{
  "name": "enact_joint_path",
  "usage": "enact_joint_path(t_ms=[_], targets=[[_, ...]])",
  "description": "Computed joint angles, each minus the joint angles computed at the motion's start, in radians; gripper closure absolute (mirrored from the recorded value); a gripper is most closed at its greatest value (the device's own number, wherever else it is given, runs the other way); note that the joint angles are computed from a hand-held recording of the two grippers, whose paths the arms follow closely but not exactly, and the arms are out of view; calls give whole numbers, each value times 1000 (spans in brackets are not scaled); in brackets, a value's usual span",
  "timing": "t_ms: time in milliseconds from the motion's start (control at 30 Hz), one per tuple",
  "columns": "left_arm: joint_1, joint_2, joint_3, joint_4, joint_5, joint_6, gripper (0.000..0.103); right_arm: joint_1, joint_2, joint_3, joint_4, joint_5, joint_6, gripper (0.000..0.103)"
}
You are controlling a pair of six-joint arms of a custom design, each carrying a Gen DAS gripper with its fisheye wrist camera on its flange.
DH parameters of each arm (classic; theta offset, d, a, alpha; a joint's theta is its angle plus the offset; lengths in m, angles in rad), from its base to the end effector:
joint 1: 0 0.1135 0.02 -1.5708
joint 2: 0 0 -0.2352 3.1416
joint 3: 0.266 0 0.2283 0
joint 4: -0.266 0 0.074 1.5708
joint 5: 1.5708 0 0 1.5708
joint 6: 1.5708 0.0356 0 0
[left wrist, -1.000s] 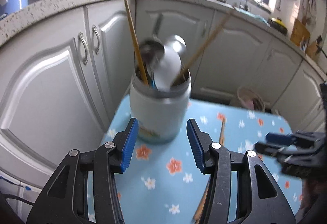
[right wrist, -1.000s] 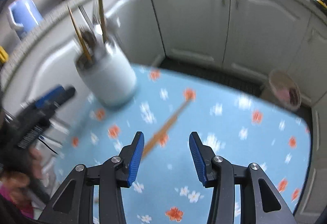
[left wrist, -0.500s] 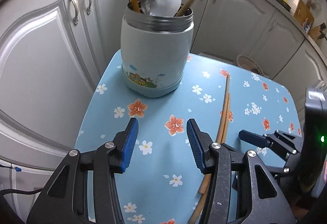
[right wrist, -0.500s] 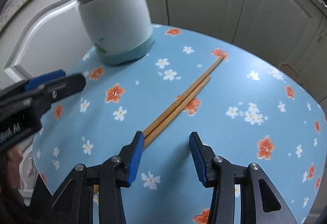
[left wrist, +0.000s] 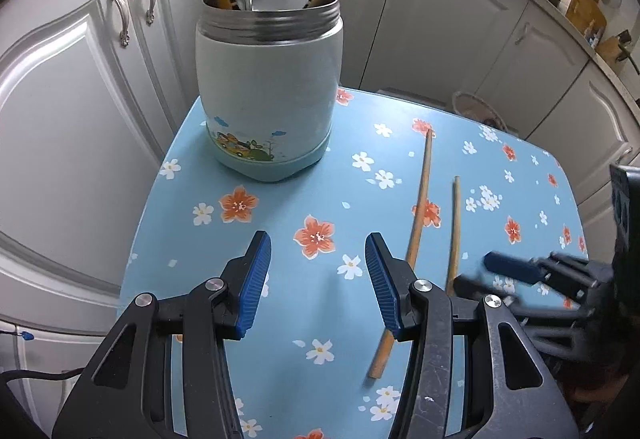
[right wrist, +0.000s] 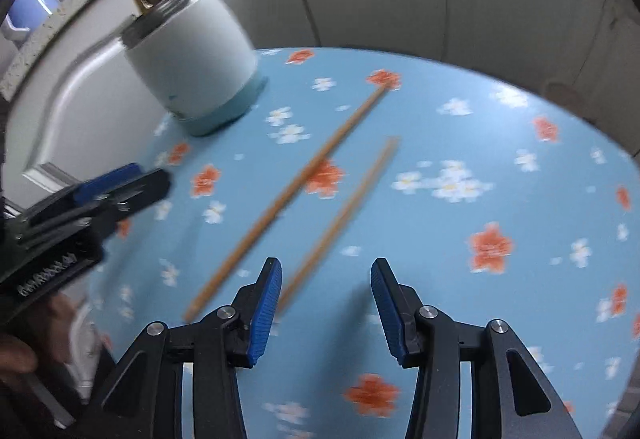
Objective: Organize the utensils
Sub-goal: 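Withdraw both grippers from the jar toward the remaining chopsticks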
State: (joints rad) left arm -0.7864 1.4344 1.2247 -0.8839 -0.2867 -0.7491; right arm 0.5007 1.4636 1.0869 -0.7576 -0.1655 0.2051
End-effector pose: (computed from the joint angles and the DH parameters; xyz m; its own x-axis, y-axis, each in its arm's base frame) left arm 0.1948 -0.1809 0.2633 -0.8594 -0.0636 -0.5074 0.0027 0.9917 -0.1288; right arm 0.2322 0.1337 0.2232 -0.8872 -0.2565 -0.3835 -0.3614 0.9030 0.2323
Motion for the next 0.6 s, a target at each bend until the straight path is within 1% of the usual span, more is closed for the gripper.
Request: enact_joint_path(t_ms=[33,67,100,167,233,267,333,433,533,600], targets=[[2,1,3,-2,3,-2,54,32,7,0,3,40,10,58],[3,1,3,-3,6,-1,54,76,-21,-15,1,99,27,58],[3,2,5,-6,13,3,54,103,-15,-9,-15,152,19,58],[-3,9,12,-9,26,12,54,132,-30,-16,-39,204,-14,58],[-16,25,23,-11,31,15,54,116,-69,-47,-57,257,-64,58],[-22,37,31,-7,36,18,54,93,-90,-63,-61,259,-80,58],[-30,68,53,0,43,20,54,5,-131,-91,-77,210,-101,58],[-38,144,108,4,61,23,54,-80,-177,-114,-102,184,-135,58],[-44,220,165,-5,80,20,54,-167,-219,-127,-130,91,-157,58],[-52,262,199,-21,79,18,54,-214,-259,-142,-157,58,-159,58]])
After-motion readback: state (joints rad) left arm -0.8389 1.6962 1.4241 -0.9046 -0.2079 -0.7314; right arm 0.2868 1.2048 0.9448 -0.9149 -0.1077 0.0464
